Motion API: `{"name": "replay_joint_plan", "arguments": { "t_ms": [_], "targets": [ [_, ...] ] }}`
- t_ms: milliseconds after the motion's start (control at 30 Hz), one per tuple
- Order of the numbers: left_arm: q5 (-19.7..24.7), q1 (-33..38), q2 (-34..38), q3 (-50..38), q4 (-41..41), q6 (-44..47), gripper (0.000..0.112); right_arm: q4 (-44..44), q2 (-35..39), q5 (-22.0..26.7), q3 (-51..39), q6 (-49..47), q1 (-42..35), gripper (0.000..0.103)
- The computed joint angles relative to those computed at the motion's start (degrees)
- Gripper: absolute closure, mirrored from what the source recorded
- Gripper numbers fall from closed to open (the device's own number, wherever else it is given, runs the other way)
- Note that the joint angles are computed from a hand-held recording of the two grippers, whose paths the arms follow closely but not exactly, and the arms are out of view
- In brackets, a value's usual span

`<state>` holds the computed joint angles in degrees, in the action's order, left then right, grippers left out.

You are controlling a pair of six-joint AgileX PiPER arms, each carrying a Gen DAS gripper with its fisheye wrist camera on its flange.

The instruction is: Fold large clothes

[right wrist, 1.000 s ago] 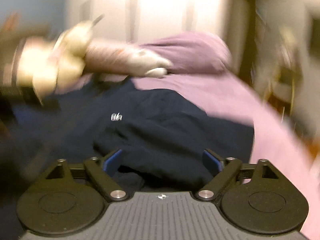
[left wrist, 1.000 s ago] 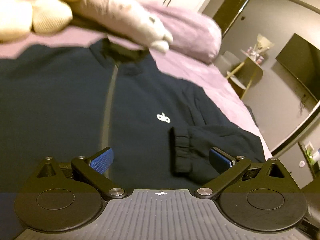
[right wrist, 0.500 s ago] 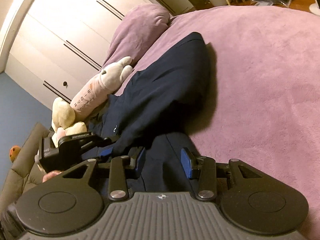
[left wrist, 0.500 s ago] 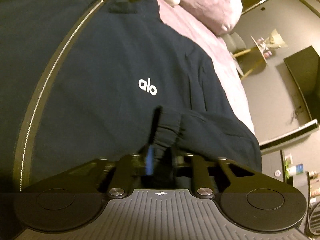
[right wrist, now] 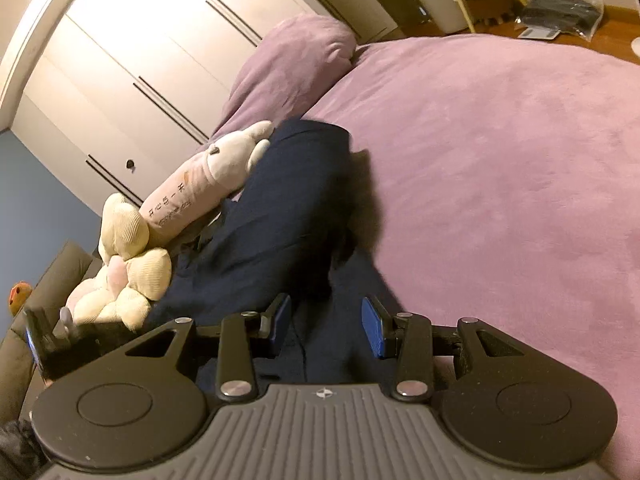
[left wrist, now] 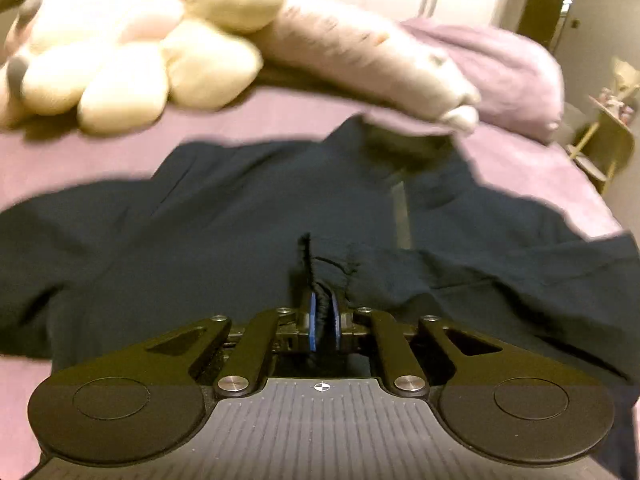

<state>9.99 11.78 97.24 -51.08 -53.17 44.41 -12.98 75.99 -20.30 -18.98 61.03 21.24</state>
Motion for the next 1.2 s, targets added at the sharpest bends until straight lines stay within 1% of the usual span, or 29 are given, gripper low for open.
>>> {"name": "replay_joint_plan", "arguments": {
  "t_ms": [33,67,100,133,167,200,233,267,300,333,367,433,467,500,567,633,700,800,867,933,967,1000,1067,1100,1167,1200],
  "targets": [
    [4.3,2.8,0.6,-0.4,-5.7,4.9,0.085,-0.5,0.8,0.4,-1.0,0.6,0.2,0.063],
    [8.5,5.5,1.2,-0.6,-11.5,10.0,0.081,-1.7,1.7,0.3,-1.7,1.9,0.3,0.063],
    [12.4,7.8,2.4,-0.8,-17.2,14.3,0.072,-2.8,2.5,-0.1,-2.3,3.1,0.4,0.063],
    [15.8,9.5,3.8,-0.7,-22.7,18.9,0.069,-4.0,3.1,-0.2,-3.0,4.5,0.4,0.063],
    [17.0,9.8,5.1,-0.9,-25.9,21.3,0.069,-5.6,3.8,-0.6,-3.7,6.2,0.4,0.063],
    [17.5,9.8,6.1,-1.2,-26.9,21.3,0.076,-6.6,4.6,-0.9,-4.4,7.3,0.5,0.063],
    [17.5,9.8,6.8,-1.9,-25.5,19.7,0.089,-8.1,5.5,-2.0,-5.0,9.2,0.3,0.063],
    [17.1,9.3,7.1,-2.6,-24.8,18.3,0.094,-9.3,6.5,-3.0,-5.5,10.8,0.1,0.063],
    [17.5,9.5,6.8,-3.0,-24.4,17.0,0.101,-10.8,7.6,-4.3,-6.2,12.7,-0.2,0.062],
    [19.3,10.6,6.4,-3.4,-24.1,16.2,0.103,-12.2,8.8,-5.9,-6.7,14.7,-0.5,0.062],
    [21.5,11.6,5.6,-4.4,-23.9,14.6,0.103,-13.6,10.2,-7.6,-7.3,16.9,-1.0,0.06],
    [23.1,12.4,2.6,-5.5,-23.5,11.7,0.104,-16.0,12.9,-11.4,-8.3,20.7,-1.9,0.052],
    [24.3,13.3,1.1,-6.2,-22.6,10.5,0.104,-17.3,14.7,-13.9,-8.8,22.8,-2.6,0.045],
    [25.3,13.8,-0.6,-7.3,-21.9,8.8,0.104,-17.9,16.4,-16.1,-9.5,24.4,-2.9,0.043],
    [27.5,15.3,-3.2,-9.4,-20.1,4.8,0.104,-17.6,20.4,-20.7,-11.0,26.9,-3.3,0.041],
    [29.9,17.3,-5.5,-11.7,-18.8,1.3,0.104,-16.0,24.6,-24.3,-12.7,29.3,-2.9,0.04],
    [31.1,18.9,-7.2,-13.4,-18.1,-0.7,0.104,-15.4,28.6,-27.7,-14.1,31.4,-2.7,0.04],
    [33.3,22.4,-8.4,-15.7,-17.5,-0.9,0.104,-13.1,32.3,-29.9,-16.5,32.5,-1.9,0.039],
    [32.4,22.7,-8.3,-16.4,-16.3,-0.8,0.104,-10.6,33.4,-30.2,-17.7,31.7,-1.6,0.039],
    [33.2,23.3,-7.5,-16.7,-15.3,-1.0,0.104,-9.2,34.1,-28.8,-19.7,32.2,-1.5,0.038],
    [33.2,23.3,-7.5,-16.5,-14.6,-1.0,0.104,-9.0,34.5,-28.3,-20.8,32.4,-1.7,0.04],
    [31.9,22.6,-7.4,-15.9,-13.8,-0.1,0.104,-8.9,34.3,-26.1,-22.0,32.0,-1.6,0.06],
    [29.0,20.9,-7.5,-13.9,-13.0,3.4,0.104,-9.0,32.0,-19.4,-24.0,29.0,-1.8,0.085],
    [28.0,20.4,-7.7,-11.7,-14.2,6.6,0.104,-6.5,30.6,-18.5,-23.3,25.7,-1.9,0.088],
    [25.8,18.1,-5.6,-10.1,-16.0,10.7,0.104,1.7,27.9,-20.3,-20.0,16.8,-2.0,0.09],
    [24.6,16.8,-4.7,-9.1,-16.4,12.9,0.104,5.2,26.6,-19.8,-19.0,12.0,-1.8,0.09]
  ]
}}
